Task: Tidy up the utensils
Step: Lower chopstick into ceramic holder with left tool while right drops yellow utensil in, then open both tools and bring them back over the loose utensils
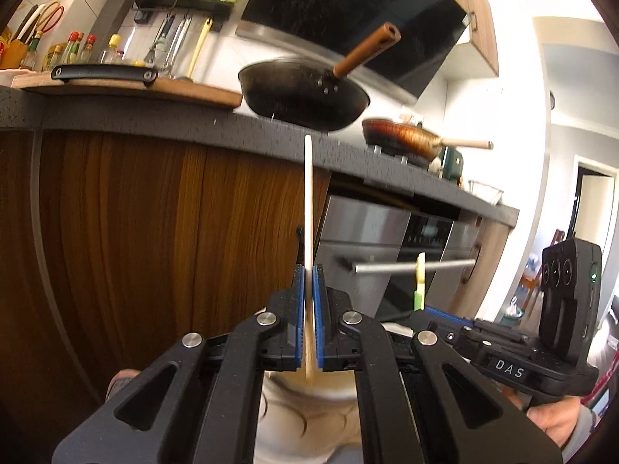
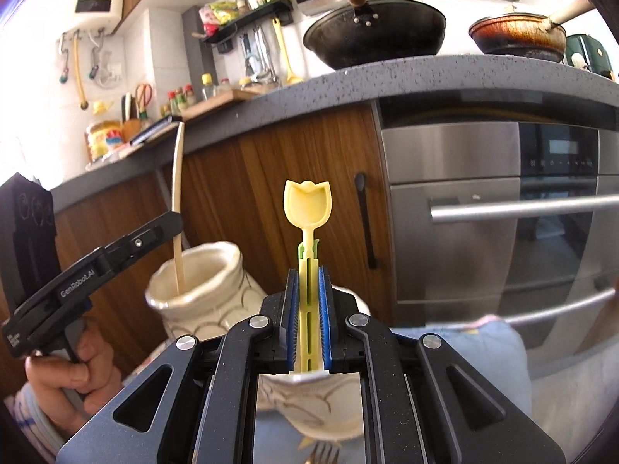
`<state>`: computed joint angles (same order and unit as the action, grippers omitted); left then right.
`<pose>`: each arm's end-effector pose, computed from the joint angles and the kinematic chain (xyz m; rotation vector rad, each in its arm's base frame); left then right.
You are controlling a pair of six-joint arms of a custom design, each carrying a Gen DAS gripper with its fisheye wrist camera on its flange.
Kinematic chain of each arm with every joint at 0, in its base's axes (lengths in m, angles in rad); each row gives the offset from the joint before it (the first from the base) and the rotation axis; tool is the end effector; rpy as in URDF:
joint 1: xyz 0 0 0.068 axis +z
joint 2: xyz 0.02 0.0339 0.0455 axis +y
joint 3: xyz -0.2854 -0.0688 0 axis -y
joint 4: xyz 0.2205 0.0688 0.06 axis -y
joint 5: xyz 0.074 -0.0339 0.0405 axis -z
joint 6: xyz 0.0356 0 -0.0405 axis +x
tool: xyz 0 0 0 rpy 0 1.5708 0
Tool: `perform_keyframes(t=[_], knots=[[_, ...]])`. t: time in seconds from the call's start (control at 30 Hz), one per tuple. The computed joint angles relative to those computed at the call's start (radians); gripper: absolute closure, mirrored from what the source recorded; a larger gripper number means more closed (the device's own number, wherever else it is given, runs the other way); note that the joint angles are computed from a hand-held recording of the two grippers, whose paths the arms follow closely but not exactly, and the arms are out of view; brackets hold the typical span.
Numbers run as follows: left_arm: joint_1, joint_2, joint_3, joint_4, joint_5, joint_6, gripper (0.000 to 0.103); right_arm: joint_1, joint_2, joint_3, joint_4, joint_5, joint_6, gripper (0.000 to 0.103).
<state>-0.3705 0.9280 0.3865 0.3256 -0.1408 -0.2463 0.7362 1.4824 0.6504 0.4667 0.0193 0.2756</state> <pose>0.1654 -0.0589 0.2563 0.0098 1.7956 -0.3173 0.2154 0.1942 0.2360 -0.4419 1.9428 0.6476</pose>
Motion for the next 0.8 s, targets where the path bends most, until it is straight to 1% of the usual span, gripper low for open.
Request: perform_keyframes(t=[0.17, 0.27, 0.43, 0.53, 0.6, 0.63, 0.73, 0.8], knots=[[-0.024, 0.041, 0.045, -0.082, -0.024, 0.006, 0.099, 0.036, 0.025, 0.058, -0.109, 0.065, -0.019, 0.092], [-0.044, 0.07, 0.064, -0.111, -0.055, 0.012, 0.099, 0.036, 0.04, 0.088, -0.16, 0.062, -0.024, 0.092], [-0.062, 0.072, 0.069, -0.125, -0.091, 0.015, 0.099, 0.042, 0.043, 0.097, -0.183, 0.066, -0.028, 0.091], [-0.068, 0.078, 0.073, -0.127, -0.103, 0.022, 0.097, 0.043, 0.042, 0.098, -0.184, 0.069, -0.029, 0.09], [-0.073, 0.076, 0.072, -0.128, -0.117, 0.023, 0.092, 0.041, 0.04, 0.097, -0.186, 0.071, -0.028, 0.088], [-0.075, 0.073, 0.07, -0.126, -0.124, 0.023, 0.088, 0.041, 0.038, 0.097, -0.186, 0.072, -0.029, 0.087], [-0.077, 0.056, 0.066, -0.13, -0.134, 0.027, 0.083, 0.039, 0.026, 0.084, -0.171, 0.072, -0.028, 0.083], [-0.077, 0.029, 0.059, -0.133, -0.134, 0.031, 0.074, 0.036, 0.007, 0.066, -0.152, 0.066, -0.028, 0.081]])
